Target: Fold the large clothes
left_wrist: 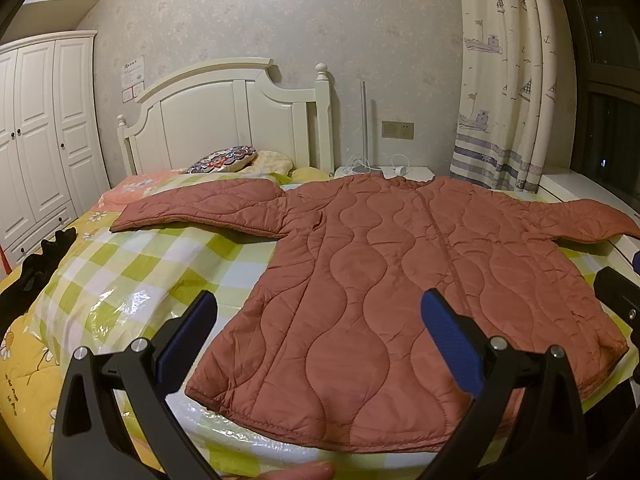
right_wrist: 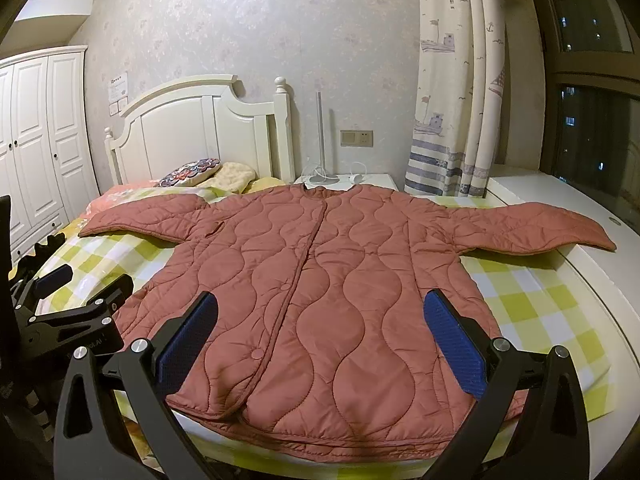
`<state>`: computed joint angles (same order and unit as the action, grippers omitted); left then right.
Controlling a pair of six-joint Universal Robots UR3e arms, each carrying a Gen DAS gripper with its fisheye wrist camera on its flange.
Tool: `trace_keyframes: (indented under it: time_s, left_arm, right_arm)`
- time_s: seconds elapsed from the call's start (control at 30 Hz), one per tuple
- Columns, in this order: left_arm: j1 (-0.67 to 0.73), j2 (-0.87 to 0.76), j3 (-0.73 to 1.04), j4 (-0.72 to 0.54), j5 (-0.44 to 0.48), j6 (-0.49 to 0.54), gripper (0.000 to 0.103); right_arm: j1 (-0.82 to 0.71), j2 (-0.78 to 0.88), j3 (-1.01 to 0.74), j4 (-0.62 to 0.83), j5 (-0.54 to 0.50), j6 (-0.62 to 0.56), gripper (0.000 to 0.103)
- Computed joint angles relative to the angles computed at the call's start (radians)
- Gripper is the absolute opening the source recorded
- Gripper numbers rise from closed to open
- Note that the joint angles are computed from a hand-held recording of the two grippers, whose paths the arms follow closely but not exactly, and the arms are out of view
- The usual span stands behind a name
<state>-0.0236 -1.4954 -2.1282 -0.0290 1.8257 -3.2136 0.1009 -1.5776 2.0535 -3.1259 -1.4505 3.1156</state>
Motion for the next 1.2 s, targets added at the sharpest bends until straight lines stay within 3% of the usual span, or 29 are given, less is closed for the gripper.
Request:
trace_keyframes:
  time_s: [1.2]
  left_arm:
    - [0.028, 0.007, -0.062, 0.047, -0.026, 0.018, 0.101]
  right_arm:
    - [-0.023, 0.0, 0.035, -0.01, 0.049, 0.011, 0.099]
